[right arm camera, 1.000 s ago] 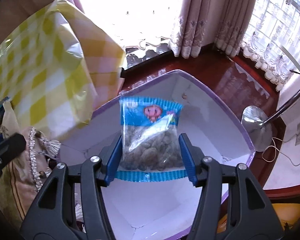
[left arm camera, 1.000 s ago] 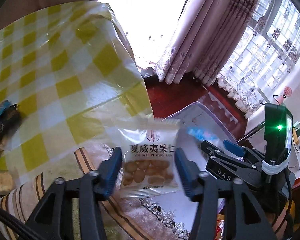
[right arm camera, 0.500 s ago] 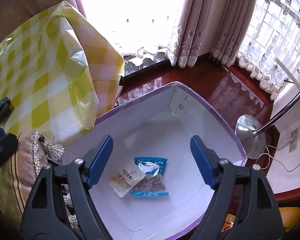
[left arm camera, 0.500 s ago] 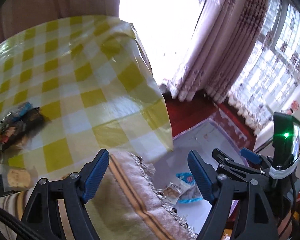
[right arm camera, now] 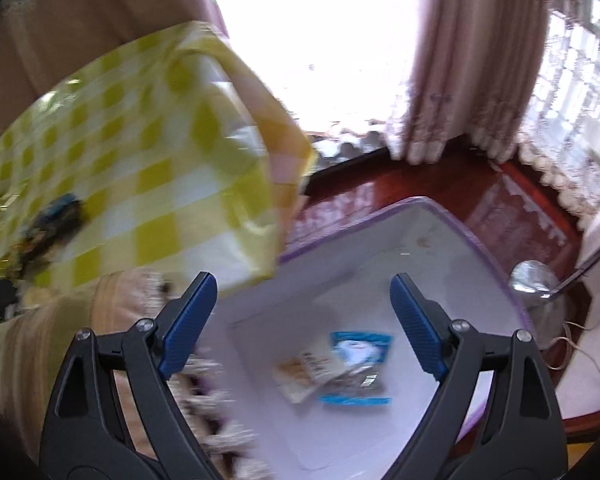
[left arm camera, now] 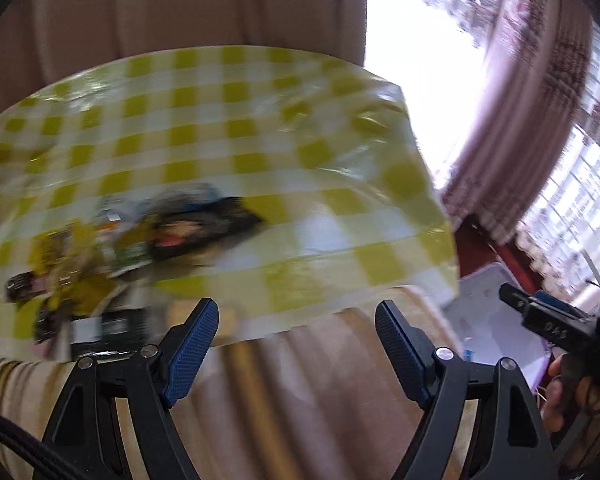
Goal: Organize snacks
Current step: 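Move both tools back over the snack pile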
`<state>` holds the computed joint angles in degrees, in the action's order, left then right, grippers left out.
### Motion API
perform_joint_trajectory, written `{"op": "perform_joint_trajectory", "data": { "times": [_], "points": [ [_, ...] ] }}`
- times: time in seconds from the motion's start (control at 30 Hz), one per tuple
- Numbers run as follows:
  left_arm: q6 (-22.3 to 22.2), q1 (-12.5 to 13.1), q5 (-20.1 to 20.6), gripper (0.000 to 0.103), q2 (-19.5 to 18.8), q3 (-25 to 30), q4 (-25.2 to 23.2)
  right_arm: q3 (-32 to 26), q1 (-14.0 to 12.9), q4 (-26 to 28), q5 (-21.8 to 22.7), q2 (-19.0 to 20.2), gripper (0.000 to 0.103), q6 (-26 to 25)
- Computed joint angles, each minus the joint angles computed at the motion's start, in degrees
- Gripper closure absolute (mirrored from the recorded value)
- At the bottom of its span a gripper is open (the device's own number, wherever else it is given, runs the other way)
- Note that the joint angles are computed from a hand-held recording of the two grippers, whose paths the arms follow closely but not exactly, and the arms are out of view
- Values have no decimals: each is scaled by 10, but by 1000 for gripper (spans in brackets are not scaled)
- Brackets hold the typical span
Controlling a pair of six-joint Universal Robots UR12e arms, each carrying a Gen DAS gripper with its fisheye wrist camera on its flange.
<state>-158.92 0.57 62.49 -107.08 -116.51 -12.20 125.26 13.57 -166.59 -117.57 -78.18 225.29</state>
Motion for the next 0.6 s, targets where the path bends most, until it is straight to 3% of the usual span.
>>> {"op": "perform_joint_trajectory", "data": {
  "times": [0.3,0.6],
  "points": [
    [-53,60,18,22,-5,-4,8,-61,28,-40,69,49,13,-86],
    [-99,103,50,22,-19,7,9,-135,52,-3,127,96,13,-167]
  ]
}}
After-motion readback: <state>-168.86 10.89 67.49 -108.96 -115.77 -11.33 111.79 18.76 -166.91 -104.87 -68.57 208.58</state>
